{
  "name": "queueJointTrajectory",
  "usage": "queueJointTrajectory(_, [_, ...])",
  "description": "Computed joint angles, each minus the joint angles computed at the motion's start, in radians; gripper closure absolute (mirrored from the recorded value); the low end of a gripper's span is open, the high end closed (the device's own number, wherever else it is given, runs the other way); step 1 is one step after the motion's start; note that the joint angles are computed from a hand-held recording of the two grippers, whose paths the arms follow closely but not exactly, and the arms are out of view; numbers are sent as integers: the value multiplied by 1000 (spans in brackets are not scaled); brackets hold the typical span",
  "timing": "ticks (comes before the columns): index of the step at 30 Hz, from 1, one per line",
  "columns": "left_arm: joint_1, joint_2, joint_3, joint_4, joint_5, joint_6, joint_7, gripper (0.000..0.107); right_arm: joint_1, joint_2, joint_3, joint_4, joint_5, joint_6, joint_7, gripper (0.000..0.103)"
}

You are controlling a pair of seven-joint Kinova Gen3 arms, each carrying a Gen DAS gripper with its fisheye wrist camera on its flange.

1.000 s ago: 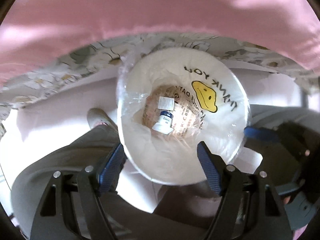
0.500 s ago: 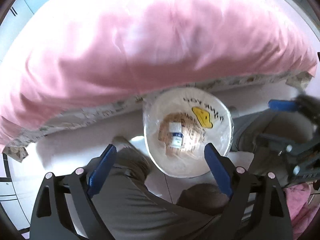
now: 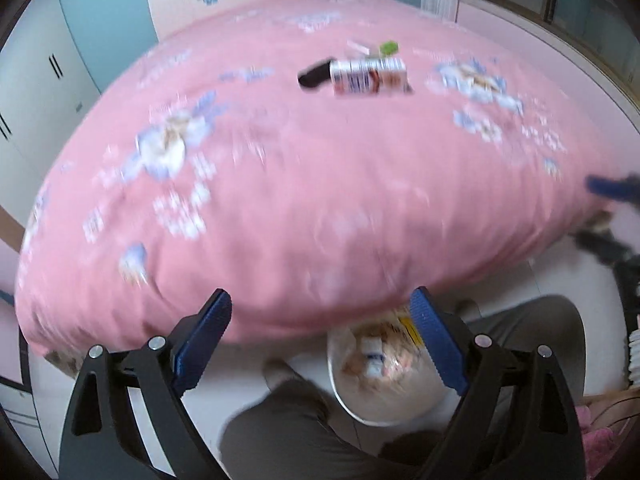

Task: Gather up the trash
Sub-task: 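Move both tools back over the bed toward the remaining items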

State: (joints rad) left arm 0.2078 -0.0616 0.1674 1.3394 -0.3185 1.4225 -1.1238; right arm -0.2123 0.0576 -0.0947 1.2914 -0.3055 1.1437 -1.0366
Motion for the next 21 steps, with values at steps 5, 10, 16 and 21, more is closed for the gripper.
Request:
queueJointTrajectory(5, [-7, 68, -18, -93, -50, -1, -74, 15, 4, 55, -1, -131, -7, 11, 29, 21])
queueJointTrajectory(10, [-3, 145, -59, -178, -89, -20, -118, 15, -37, 144, -13, -266, 96, -2, 25, 21])
queueJointTrajectory(16, [-36, 253, -110, -270, -31, -50, -201, 15, -73, 289, -17, -471, 175, 61, 52, 21])
queueJointTrajectory(21, [-77, 357, -141, -372, 39, -56, -288, 15, -83, 437, -17, -696, 162, 172, 52, 21])
